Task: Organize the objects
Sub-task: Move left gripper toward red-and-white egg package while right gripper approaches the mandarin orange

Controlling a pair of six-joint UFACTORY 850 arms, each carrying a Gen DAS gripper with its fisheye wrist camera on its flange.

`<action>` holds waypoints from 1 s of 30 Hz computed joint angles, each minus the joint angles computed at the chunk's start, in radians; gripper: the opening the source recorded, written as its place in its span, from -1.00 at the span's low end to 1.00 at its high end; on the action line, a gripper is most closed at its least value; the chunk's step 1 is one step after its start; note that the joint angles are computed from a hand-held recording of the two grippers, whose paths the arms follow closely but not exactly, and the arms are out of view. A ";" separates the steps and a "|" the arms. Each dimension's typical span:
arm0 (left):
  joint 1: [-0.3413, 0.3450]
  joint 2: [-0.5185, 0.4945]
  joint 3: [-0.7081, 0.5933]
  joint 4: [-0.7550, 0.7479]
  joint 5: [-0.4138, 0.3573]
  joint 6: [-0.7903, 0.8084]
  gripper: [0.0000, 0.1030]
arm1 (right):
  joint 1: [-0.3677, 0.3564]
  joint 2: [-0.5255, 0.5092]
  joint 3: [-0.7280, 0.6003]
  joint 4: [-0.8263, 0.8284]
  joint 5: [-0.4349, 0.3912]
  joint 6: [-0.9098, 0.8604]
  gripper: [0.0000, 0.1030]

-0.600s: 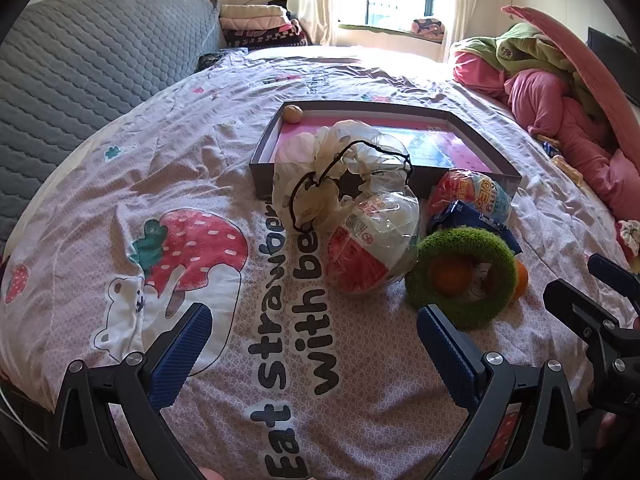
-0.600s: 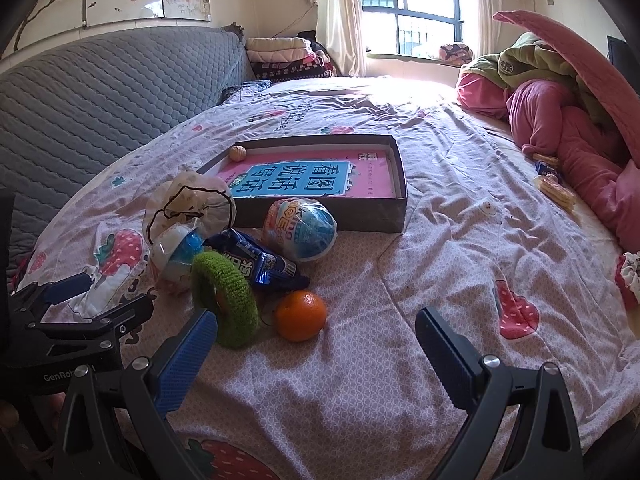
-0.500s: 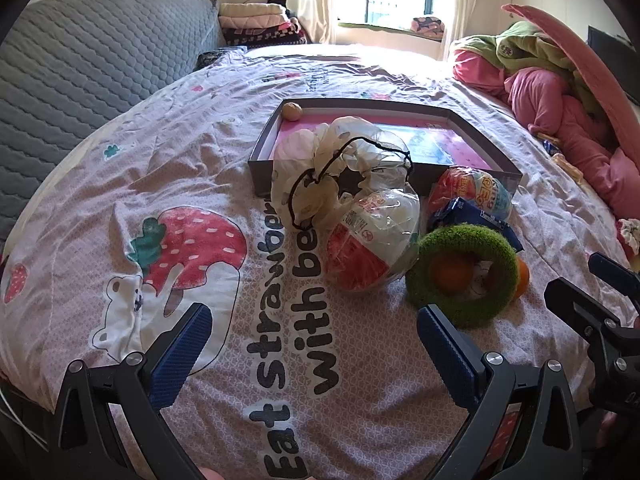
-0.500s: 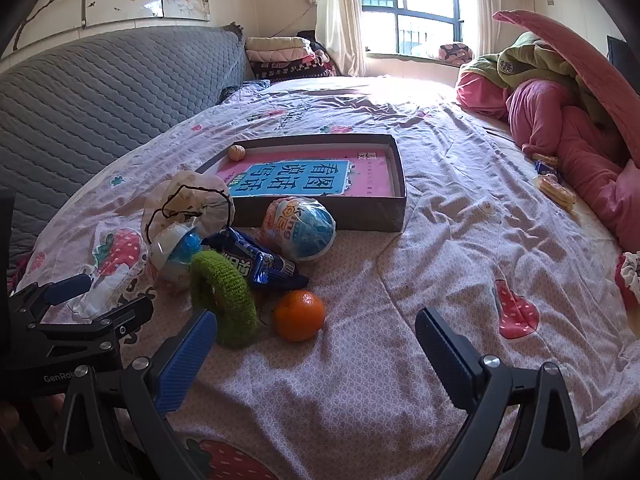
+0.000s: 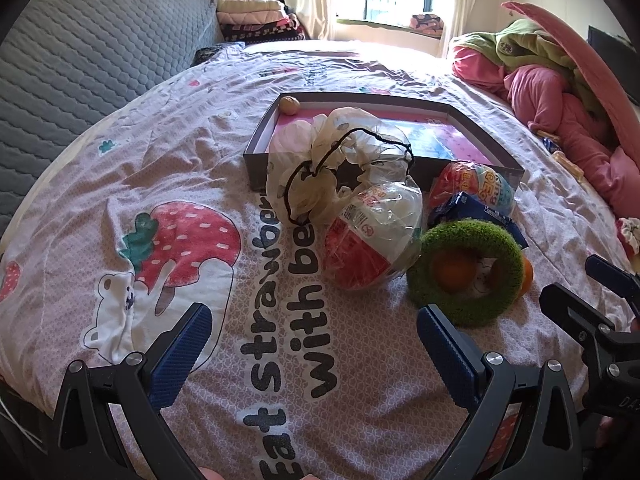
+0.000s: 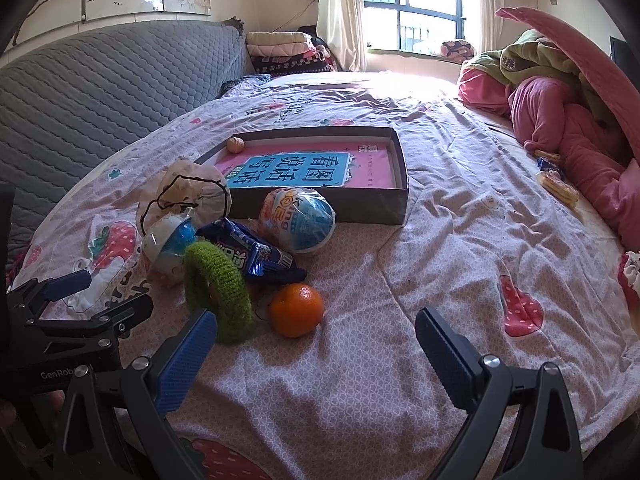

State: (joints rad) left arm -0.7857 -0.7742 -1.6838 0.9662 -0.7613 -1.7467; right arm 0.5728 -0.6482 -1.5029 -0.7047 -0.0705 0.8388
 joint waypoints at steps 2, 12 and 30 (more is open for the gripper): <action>0.003 -0.004 -0.005 -0.006 0.000 0.009 0.99 | -0.001 -0.002 -0.001 0.029 0.001 -0.028 0.94; 0.011 -0.025 -0.024 -0.021 0.011 0.028 0.99 | -0.001 -0.020 -0.017 0.117 -0.015 -0.124 0.94; 0.033 -0.063 -0.067 -0.023 0.039 0.044 0.99 | -0.004 -0.071 -0.068 0.141 -0.067 -0.176 0.80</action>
State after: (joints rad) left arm -0.7524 -0.8369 -1.7508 0.9434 -0.7227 -1.7024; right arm 0.5685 -0.7189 -1.5706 -0.5641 -0.1377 0.6624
